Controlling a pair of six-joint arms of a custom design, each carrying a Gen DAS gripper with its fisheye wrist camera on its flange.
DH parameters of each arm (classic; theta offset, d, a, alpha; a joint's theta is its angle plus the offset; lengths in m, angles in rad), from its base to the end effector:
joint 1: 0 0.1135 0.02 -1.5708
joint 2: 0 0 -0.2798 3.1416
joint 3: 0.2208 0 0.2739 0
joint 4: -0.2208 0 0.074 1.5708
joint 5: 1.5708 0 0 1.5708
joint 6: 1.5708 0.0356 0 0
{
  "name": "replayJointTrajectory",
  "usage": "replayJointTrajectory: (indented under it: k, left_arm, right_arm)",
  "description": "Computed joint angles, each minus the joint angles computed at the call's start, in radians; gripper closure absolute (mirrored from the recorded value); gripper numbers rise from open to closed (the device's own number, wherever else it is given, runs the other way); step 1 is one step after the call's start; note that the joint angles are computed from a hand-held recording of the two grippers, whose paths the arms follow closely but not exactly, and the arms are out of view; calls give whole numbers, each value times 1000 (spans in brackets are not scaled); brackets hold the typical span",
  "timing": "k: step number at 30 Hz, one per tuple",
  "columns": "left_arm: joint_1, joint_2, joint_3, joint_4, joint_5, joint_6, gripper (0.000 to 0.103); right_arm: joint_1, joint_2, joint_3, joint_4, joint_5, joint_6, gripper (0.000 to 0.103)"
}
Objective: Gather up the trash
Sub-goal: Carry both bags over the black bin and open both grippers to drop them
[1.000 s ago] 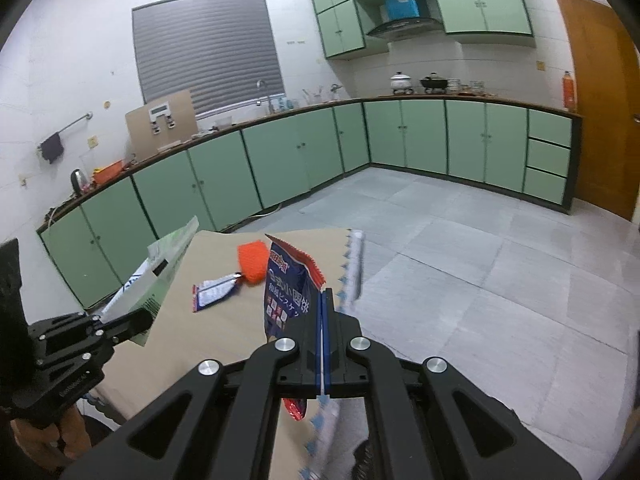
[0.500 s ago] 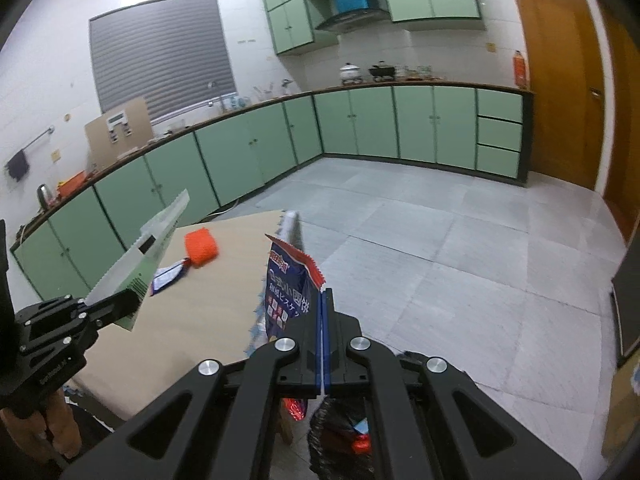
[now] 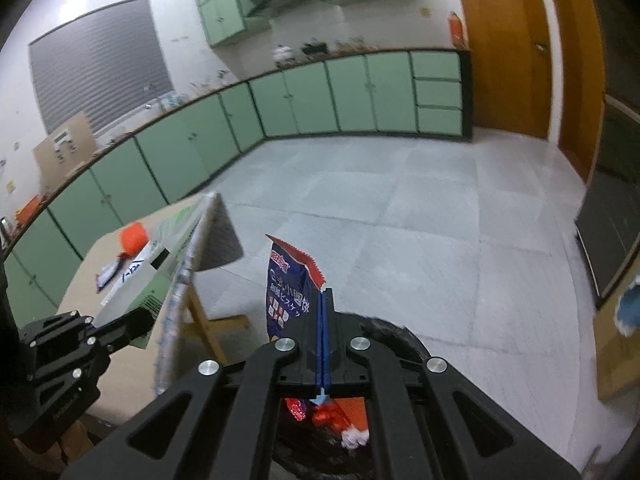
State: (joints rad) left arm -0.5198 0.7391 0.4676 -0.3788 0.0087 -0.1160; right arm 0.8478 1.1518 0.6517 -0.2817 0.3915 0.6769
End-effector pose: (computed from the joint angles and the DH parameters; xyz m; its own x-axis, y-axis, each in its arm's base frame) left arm 0.1509 -0.0867 0.2217 -0.5801 0.1987 -0.7899 0.4385 0.8934 -0.0973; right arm 0.1725 0.1750 0.2183 -0.6853 0.0985 -0.7216 -0.1086 0.9659 0.2349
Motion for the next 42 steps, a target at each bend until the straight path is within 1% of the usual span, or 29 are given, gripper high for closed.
replayJointTrajectory:
  k: [5,7,9,11,12,15,20,22,23,28,32,33,34,36,40,41,42]
  left_arm:
    - [-42,187,-67,211,31,-21,102]
    - [-55,261,-71,275,35,-28,102]
    - [-62,353,-80,358,54,-41,102]
    - [-67,408,-84,405,62,-45,102]
    - [-70,459,-89,449,69,-49,102]
    - [-78,556,-83,518,81,-57,102]
    - [-78,665,-92,613,93,-56,102]
    - [-70,707,-88,638,105,-53,99]
    - [-56,728,-85,645,128,-49,98]
    - [-42,810,-69,676,126,-40,89]
    - [-19,797,-82,669,130,-36,88]
    - [-20,792,-83,667,126,-40,85]
    - [-17,783,-84,661,123,-39,79]
    - [-21,776,-88,663,109,-45,71]
    - [-41,808,-72,677,96,-59,70]
    - [-46,812,-66,672,95,-59,69]
    - [-49,820,-63,677,94,-59,66]
  right_arm:
    - [-77,16,-107,50,-60,20,103]
    - [-108,39,-132,78,-92,25,103]
    - [-121,68,-137,93,-102,26,103]
    - [-148,99,-139,106,-124,18,103]
    - [-156,118,-138,116,-133,17,103]
    - [-187,170,-120,132,-157,6,103]
    - [-234,257,-96,147,-197,-21,102]
    - [-241,299,-74,137,-197,-20,100]
    - [-244,311,-71,136,-209,-17,97]
    - [-248,309,-73,139,-225,-12,95]
    - [-242,271,-82,120,-218,-7,95]
    - [-239,255,-84,113,-213,-7,95]
    - [-240,248,-84,110,-211,-8,95]
    - [-237,214,-87,94,-204,-4,95]
    - [-223,175,-72,58,-193,-3,94]
    - [-224,169,-71,54,-192,-5,94]
    - [-222,159,-71,49,-190,-6,94]
